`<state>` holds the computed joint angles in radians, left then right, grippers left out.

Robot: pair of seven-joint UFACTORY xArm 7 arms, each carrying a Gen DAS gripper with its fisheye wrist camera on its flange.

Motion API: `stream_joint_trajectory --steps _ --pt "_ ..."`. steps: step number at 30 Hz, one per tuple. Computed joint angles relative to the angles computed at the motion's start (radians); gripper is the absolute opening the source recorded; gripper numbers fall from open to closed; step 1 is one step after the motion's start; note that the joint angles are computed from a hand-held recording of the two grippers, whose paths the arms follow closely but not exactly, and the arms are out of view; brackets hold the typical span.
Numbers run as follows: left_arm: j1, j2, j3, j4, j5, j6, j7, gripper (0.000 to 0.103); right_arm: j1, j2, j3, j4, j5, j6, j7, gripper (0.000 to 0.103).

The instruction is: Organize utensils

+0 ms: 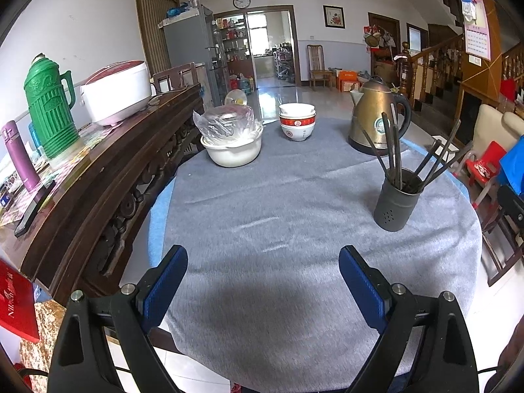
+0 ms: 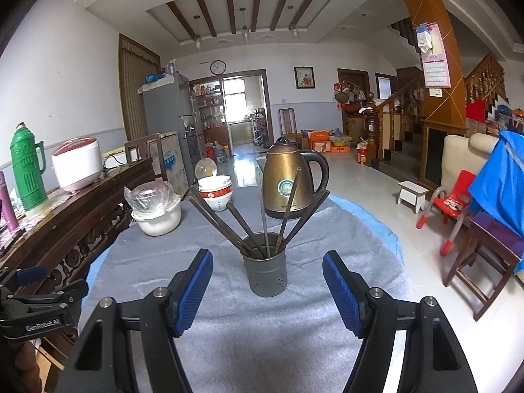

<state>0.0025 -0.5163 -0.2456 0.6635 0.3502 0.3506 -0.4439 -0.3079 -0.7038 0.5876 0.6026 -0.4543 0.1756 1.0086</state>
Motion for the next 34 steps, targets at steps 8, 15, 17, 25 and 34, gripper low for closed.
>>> stream_joint_trajectory --steps 8,15,17,25,34 --pt "-0.012 0.048 0.041 0.032 -0.020 -0.008 0.057 0.094 -0.038 0.036 0.043 0.066 -0.042 0.063 0.035 0.074" --pt "-0.013 0.089 0.059 0.077 -0.026 0.004 0.104 0.094 -0.023 0.063 0.047 0.114 -0.120 0.129 0.057 0.074" --pt "-0.009 0.098 0.055 0.089 -0.020 0.006 0.106 0.094 -0.011 0.071 0.035 0.113 -0.136 0.135 0.068 0.074" --pt "-0.009 0.152 0.037 0.134 0.018 0.021 0.089 0.094 0.015 0.150 -0.019 0.131 -0.201 0.128 0.114 0.074" --pt "-0.018 0.243 0.030 0.199 0.086 0.035 -0.035 0.094 0.023 0.253 -0.096 0.130 -0.294 0.064 0.158 0.074"
